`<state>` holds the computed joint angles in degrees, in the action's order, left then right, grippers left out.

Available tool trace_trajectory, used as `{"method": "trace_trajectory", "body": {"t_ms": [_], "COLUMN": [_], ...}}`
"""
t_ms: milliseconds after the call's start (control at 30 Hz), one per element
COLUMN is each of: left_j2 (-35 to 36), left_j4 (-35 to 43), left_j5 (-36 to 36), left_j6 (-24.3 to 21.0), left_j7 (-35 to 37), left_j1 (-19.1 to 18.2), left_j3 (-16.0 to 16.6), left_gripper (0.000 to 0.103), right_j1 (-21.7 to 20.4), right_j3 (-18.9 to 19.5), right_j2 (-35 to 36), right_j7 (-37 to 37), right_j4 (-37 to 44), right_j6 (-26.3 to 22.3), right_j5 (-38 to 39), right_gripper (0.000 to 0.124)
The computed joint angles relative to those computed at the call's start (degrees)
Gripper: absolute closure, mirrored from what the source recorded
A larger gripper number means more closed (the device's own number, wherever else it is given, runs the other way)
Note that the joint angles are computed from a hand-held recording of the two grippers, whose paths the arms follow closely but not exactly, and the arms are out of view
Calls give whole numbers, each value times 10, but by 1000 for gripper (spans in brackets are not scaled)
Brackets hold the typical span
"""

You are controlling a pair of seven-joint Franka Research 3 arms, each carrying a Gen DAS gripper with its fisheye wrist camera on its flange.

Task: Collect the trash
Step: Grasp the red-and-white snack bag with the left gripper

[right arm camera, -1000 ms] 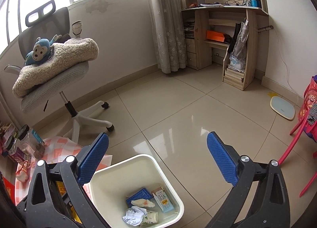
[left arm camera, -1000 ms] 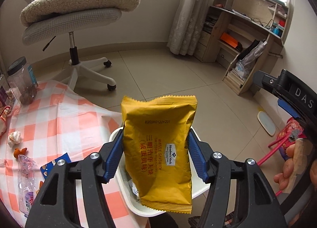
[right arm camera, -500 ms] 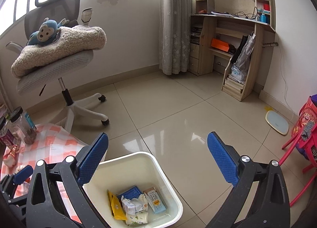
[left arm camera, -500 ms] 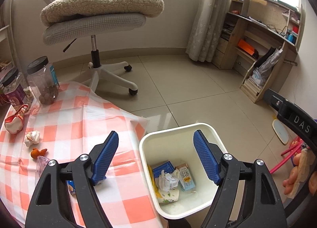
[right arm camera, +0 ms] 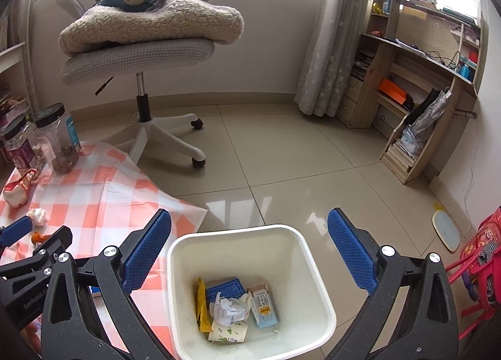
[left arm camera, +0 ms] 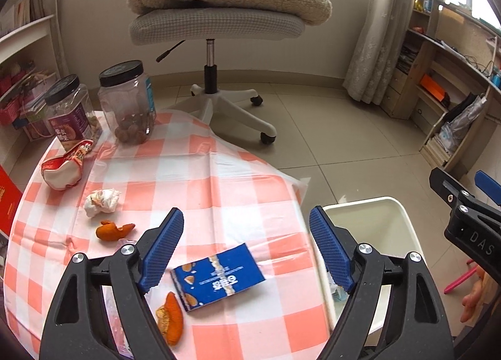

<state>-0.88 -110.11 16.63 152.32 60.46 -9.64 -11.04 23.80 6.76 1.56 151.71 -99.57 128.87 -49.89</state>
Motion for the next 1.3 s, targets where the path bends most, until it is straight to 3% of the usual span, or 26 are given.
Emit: {"method": "trace_trajectory", "body": {"t_ms": [567, 1033, 1300], "left_j2": [37, 154, 266], "left_j4": [21, 167, 274], "left_j5": [36, -178, -399], "left_j6": [-76, -121, -156], "left_j7": [3, -14, 84], "left_j1": [79, 191, 287], "left_j3": [50, 81, 19], "left_gripper": [21, 19, 19], "right_j1": [100, 159, 160], "right_j3": [-35, -82, -76], "right_j2": [168, 306, 401], "right_j7": [-132, -217, -295], "right_j4": [199, 388, 524], "right_j6": [-32, -60, -74], "right_j5": [88, 190, 299], "right_gripper": [28, 28, 28]}}
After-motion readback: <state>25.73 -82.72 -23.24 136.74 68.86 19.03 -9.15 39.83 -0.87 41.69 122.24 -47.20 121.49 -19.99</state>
